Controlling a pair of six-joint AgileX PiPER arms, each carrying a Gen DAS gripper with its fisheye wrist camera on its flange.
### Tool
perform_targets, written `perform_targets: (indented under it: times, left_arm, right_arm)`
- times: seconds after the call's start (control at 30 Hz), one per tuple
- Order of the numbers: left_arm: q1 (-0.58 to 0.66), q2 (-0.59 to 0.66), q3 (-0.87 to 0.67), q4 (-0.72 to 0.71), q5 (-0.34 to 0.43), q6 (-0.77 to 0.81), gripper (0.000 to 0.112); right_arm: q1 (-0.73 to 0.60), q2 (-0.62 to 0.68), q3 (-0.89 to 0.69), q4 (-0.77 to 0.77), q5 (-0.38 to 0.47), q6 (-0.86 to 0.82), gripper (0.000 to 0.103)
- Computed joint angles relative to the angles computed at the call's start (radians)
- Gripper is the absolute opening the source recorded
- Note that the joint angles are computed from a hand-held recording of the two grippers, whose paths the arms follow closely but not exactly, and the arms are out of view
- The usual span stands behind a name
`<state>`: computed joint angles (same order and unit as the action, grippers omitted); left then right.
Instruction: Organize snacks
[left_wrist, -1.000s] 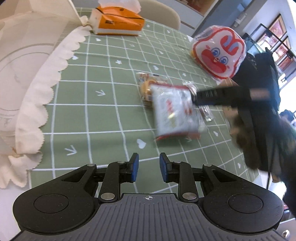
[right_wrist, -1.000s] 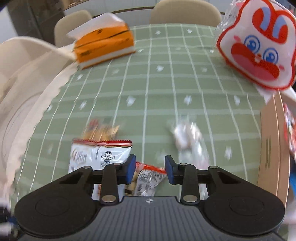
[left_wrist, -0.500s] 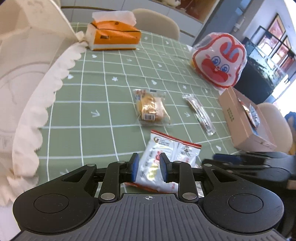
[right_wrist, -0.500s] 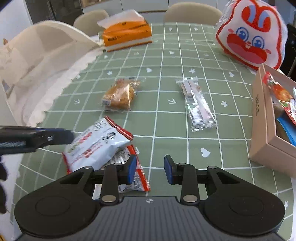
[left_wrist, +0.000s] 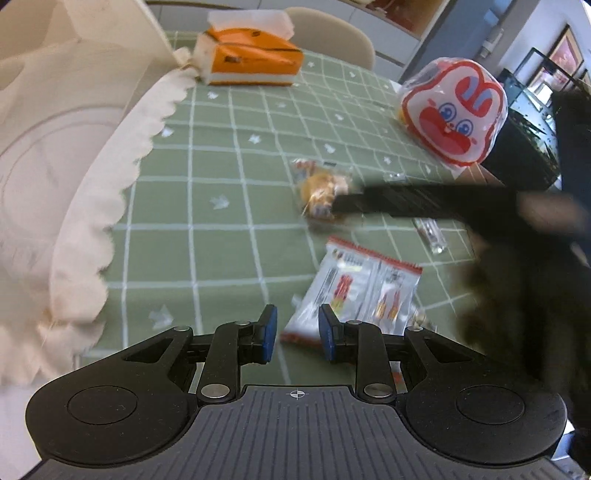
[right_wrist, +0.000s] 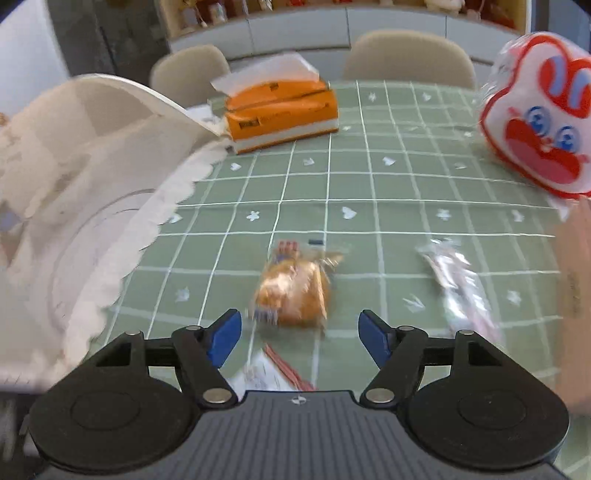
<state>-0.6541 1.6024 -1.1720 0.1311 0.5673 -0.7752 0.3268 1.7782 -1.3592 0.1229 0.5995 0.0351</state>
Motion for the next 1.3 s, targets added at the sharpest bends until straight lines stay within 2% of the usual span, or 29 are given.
perform_targets:
  times: [0.1, 0.17, 0.2, 0.27, 0.33, 0.5, 0.63, 0.77, 0.9, 0.97, 1.03, 1.1, 1.23, 1.3]
  left_arm:
    - [0.009, -0.045, 0.055, -0.036, -0.018, 0.028, 0.028]
    - [0.023, -0.068, 0.086, -0.088, -0.037, 0.078, 0.028]
    - [0.030, -0.075, 0.096, -0.110, -0.045, 0.104, 0.028]
    - [0.044, -0.079, 0.107, -0.151, -0.059, 0.152, 0.028]
    - [0.059, -0.071, 0.107, -0.199, -0.076, 0.205, 0.028]
    - [0.076, -0.030, 0.082, -0.317, -0.116, 0.338, 0.028]
    - [0.084, 0.020, 0.044, -0.338, -0.140, 0.367, 0.028]
    - [0.105, 0.085, -0.004, -0.393, -0.143, 0.425, 0.028]
    - [0.126, 0.117, -0.025, -0.495, -0.149, 0.530, 0.029]
    - [0.130, 0.126, -0.034, -0.521, -0.144, 0.564, 0.029]
    - [0.135, 0.129, -0.036, -0.561, -0.136, 0.611, 0.029]
    - [0.138, 0.123, -0.029, -0.608, -0.122, 0.667, 0.029]
    - [0.127, 0.098, -0.005, -0.641, -0.103, 0.721, 0.029]
    - [0.120, 0.085, 0.009, -0.651, -0.098, 0.731, 0.029]
  right_arm:
    - [0.048, 0.144, -0.156, -0.147, 0.064, 0.153, 0.071]
    - [0.051, 0.202, -0.220, -0.150, 0.097, 0.145, 0.071]
    - [0.053, 0.206, -0.223, -0.153, 0.094, 0.139, 0.069]
    - [0.045, 0.194, -0.222, -0.132, 0.111, 0.092, 0.058]
    - [0.038, 0.145, -0.176, -0.157, 0.110, 0.101, 0.057]
    - [-0.035, -0.079, 0.074, -0.166, 0.056, 0.080, 0.057]
    - [-0.087, -0.264, 0.295, -0.213, 0.039, 0.100, 0.057]
    - [-0.123, -0.366, 0.451, -0.250, 0.023, 0.122, 0.060]
    - [-0.155, -0.403, 0.488, -0.203, 0.035, 0.095, 0.064]
    - [-0.127, -0.415, 0.485, -0.267, 0.049, 0.148, 0.064]
    - [-0.062, -0.448, 0.489, -0.399, 0.052, 0.266, 0.064]
    - [-0.024, -0.488, 0.490, -0.428, 0.033, 0.297, 0.065]
    - [-0.033, -0.487, 0.444, -0.171, -0.003, 0.103, 0.064]
    - [-0.009, -0.437, 0.412, -0.137, -0.003, 0.095, 0.063]
